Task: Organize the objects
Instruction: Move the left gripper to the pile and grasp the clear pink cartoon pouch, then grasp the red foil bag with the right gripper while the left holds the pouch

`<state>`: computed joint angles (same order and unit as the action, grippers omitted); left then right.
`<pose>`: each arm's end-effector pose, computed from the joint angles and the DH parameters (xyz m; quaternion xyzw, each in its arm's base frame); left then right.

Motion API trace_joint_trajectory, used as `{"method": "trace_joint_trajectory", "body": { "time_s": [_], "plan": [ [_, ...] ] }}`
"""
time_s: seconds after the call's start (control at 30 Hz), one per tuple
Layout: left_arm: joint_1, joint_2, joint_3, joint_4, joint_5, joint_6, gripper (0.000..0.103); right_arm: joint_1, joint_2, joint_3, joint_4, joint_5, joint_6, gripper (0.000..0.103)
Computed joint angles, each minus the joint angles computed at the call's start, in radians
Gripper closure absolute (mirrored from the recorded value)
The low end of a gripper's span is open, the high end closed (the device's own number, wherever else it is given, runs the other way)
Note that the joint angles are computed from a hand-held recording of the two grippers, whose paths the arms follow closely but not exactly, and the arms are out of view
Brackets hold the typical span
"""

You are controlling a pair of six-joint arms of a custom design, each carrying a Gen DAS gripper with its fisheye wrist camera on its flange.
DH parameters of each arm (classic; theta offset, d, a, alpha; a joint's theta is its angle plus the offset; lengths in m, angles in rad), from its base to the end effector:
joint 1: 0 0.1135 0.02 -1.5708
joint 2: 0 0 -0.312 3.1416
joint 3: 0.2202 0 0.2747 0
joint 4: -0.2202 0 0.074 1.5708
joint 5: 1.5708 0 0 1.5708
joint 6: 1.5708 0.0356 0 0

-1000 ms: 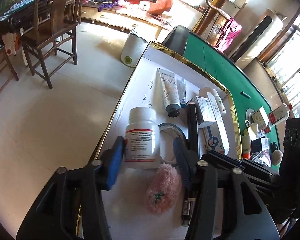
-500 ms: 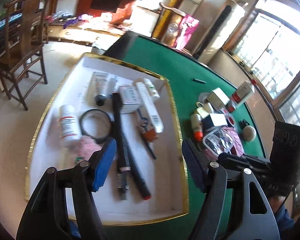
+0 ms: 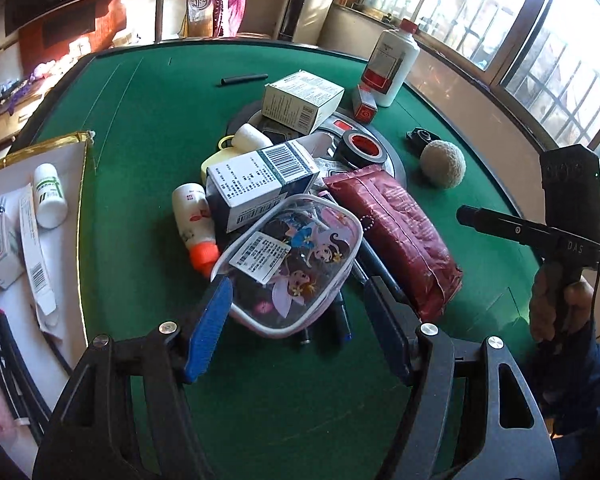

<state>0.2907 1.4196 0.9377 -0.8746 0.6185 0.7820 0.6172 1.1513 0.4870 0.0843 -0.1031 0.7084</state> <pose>0.2553 0.0548 0.2502 0.2619 0.9107 -0.2081 0.2422 0.1875 0.1375 0.2205 0.0156 0.8788 0.3279 0.3463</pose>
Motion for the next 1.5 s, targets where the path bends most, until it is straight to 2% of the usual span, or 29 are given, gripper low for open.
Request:
{"method": "trace_joint_trajectory", "body": {
  "time_s": [0.1, 0.17, 0.23, 0.33, 0.43, 0.53, 0.6, 0.77, 0.87, 1.03, 1.17, 1.4, 1.47, 1.5],
  "plan": [
    [-0.066, 0.015, 0.010, 0.065, -0.059, -0.056, 0.034, -0.086, 0.001, -0.042, 0.067, -0.150, 0.061, 0.066],
    [-0.106, 0.041, 0.024, 0.109, -0.094, -0.092, 0.034, -0.103, -0.014, -0.065, 0.091, -0.189, 0.092, 0.066],
    [-0.127, 0.104, 0.069, 0.078, -0.089, -0.091, 0.034, -0.114, -0.012, -0.078, 0.116, -0.224, 0.103, 0.066],
    [-0.116, 0.186, 0.131, -0.008, -0.025, -0.074, 0.034, -0.104, -0.009, -0.081, 0.126, -0.228, 0.116, 0.066],
    [-0.083, 0.208, 0.141, -0.130, 0.039, 0.007, 0.034, -0.097, -0.012, -0.084, 0.124, -0.221, 0.127, 0.066],
    [-0.056, 0.127, 0.077, -0.185, 0.047, 0.110, 0.034, -0.095, -0.018, -0.087, 0.122, -0.209, 0.130, 0.065],
    [-0.050, 0.072, 0.044, -0.211, 0.052, 0.138, 0.034, -0.091, -0.022, -0.089, 0.119, -0.202, 0.132, 0.065],
    [-0.082, -0.035, 0.010, -0.251, 0.047, 0.112, 0.033, -0.070, -0.030, -0.087, 0.099, -0.157, 0.131, 0.065],
    [-0.165, -0.095, -0.039, -0.145, -0.072, 0.012, 0.033, -0.074, -0.027, -0.085, 0.089, -0.138, 0.125, 0.065],
    [-0.210, -0.132, -0.103, -0.042, -0.148, -0.082, 0.033, -0.043, -0.022, -0.072, 0.066, -0.112, 0.118, 0.065],
    [-0.313, -0.163, -0.145, 0.067, -0.280, -0.180, 0.033, -0.042, -0.023, -0.075, 0.067, -0.110, 0.122, 0.065],
    [-0.327, -0.091, -0.141, 0.157, -0.347, -0.352, 0.033, -0.034, -0.028, -0.072, 0.049, -0.094, 0.128, 0.065],
    [-0.278, -0.089, -0.165, 0.204, -0.306, -0.387, 0.043, -0.030, -0.024, -0.068, 0.038, -0.089, 0.129, 0.065],
    [-0.248, -0.105, -0.181, 0.227, -0.274, -0.383, 0.063, -0.027, -0.025, -0.065, 0.028, -0.079, 0.130, 0.065]
  ]
}}
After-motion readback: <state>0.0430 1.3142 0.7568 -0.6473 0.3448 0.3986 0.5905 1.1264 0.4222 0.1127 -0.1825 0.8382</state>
